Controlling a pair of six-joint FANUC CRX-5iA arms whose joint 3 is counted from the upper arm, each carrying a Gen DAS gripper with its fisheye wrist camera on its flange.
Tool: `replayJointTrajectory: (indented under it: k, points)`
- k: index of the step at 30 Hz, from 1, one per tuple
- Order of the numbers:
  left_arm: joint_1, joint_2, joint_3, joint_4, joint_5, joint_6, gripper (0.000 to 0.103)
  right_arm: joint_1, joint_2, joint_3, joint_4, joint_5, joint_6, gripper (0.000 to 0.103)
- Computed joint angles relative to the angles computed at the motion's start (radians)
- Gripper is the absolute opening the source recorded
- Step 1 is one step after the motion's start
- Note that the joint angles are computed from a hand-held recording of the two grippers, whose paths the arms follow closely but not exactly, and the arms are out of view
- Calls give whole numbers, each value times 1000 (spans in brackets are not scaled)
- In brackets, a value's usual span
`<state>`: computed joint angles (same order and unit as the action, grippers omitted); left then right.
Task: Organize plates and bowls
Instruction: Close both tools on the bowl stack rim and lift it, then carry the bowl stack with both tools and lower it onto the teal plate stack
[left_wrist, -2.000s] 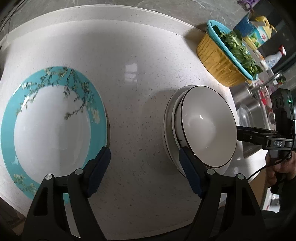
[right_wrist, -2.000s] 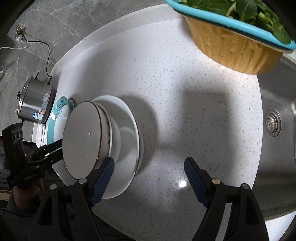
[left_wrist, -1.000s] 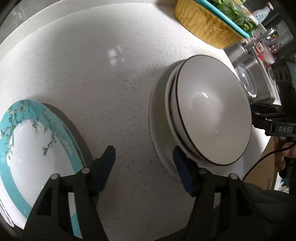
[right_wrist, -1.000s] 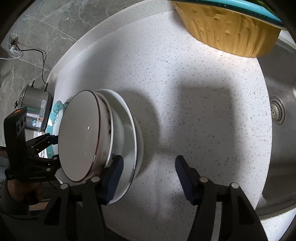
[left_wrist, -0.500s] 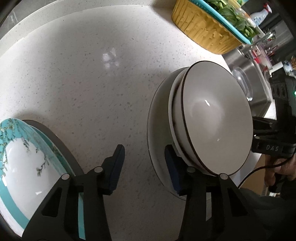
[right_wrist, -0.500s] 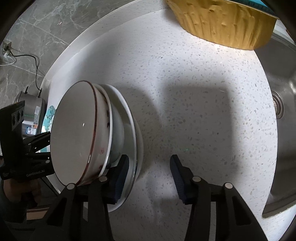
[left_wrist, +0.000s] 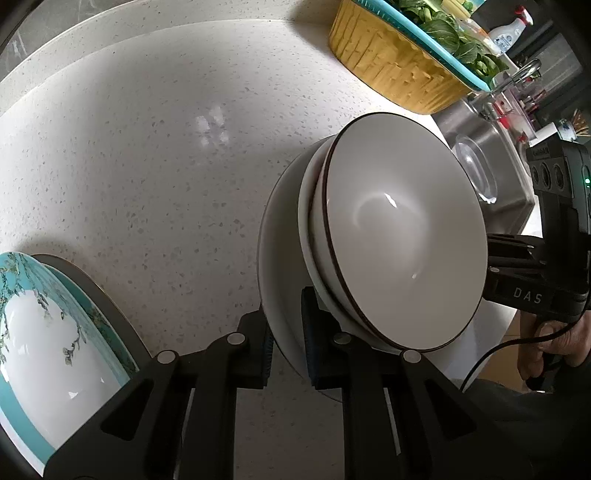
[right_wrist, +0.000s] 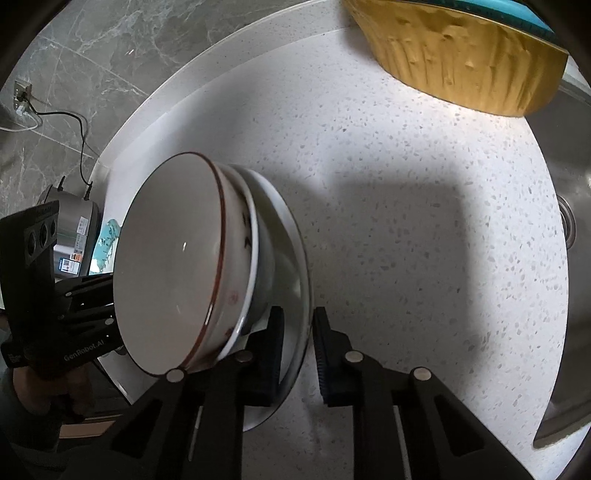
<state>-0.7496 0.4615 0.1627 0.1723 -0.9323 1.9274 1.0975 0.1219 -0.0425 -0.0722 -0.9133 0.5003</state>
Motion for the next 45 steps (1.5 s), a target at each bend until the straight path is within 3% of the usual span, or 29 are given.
replayJointTrajectory:
  k: [13,23,28,33,38,45]
  points:
    - [-16,-34,1,-36,5,51,12,14,-24,-2,55,-37,-60,15]
    - [-30,-169,-28,-148,-49,206,12,22,-18,84,54,-64,30,16]
    - [-3,-283,-121,-159,-40,216,12,44,30,177,65,-91,65,15]
    - [68,-404,-249,-120,-24,140,12,92,115,288,102,-105,21,15]
    - [194,-534,-426,-35,-1,-34,12,136,231,420,133,-132,-51,16]
    - [324,-631,-595,48,9,-234,11,177,394,613,131,-202,-113,17]
